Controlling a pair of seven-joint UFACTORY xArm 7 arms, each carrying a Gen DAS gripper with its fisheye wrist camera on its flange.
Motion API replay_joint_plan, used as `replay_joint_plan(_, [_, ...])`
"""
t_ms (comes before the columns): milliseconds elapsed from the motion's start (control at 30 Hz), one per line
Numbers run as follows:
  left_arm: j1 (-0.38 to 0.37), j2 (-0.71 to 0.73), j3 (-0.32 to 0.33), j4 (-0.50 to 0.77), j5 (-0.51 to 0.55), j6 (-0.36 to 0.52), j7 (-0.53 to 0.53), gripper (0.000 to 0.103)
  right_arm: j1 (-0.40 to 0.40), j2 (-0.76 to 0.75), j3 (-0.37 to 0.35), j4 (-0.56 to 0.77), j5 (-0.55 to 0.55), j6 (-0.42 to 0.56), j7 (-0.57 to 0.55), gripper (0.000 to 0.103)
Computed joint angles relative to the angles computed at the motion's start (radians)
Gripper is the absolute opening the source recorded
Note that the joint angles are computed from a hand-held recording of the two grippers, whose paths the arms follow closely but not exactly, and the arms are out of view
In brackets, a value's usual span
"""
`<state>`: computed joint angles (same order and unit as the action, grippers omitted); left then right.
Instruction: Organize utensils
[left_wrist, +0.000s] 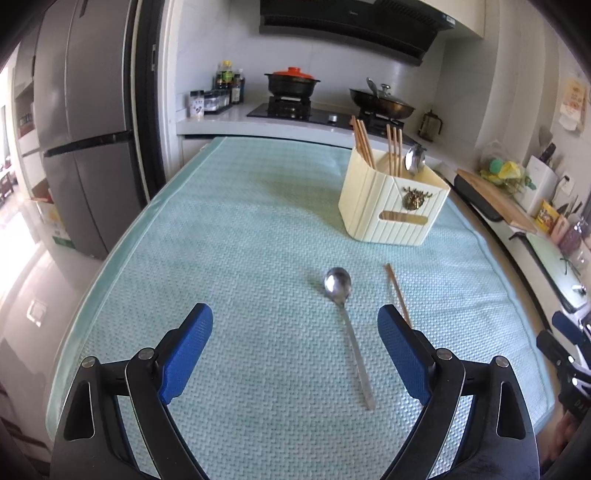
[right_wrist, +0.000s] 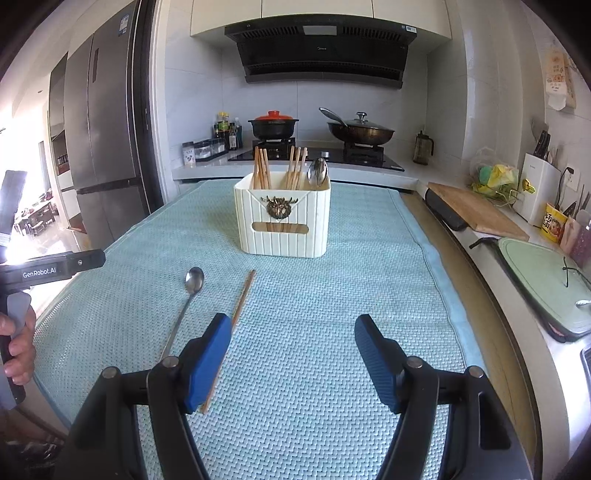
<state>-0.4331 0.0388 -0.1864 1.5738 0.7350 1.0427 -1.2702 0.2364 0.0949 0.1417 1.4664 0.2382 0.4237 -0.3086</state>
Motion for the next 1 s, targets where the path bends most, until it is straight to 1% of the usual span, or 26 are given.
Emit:
replay_joint_plan(267, [-0.013, 0.014, -0.002, 0.002, 0.0, 0.006, 0.005, 0.092, 0.007, -0.009, 0.002, -0.021, -0.009, -0.016, 0.005, 0.071])
replay_joint_plan(733, [-0.019, 0.022, 0.006, 0.001, -0.006, 0.013, 0.021, 0.092, 0.012, -0.003, 0.002, -0.03, -0.009, 0.01, 0.015, 0.071])
replay_joint_plan(1000, [-0.005, 0.01, 0.01, -0.038, -0.027, -0.016, 0.016, 0.092, 0.017, 0.002, 0.002, -0.034, -0.03, 0.013, 0.035, 0.071])
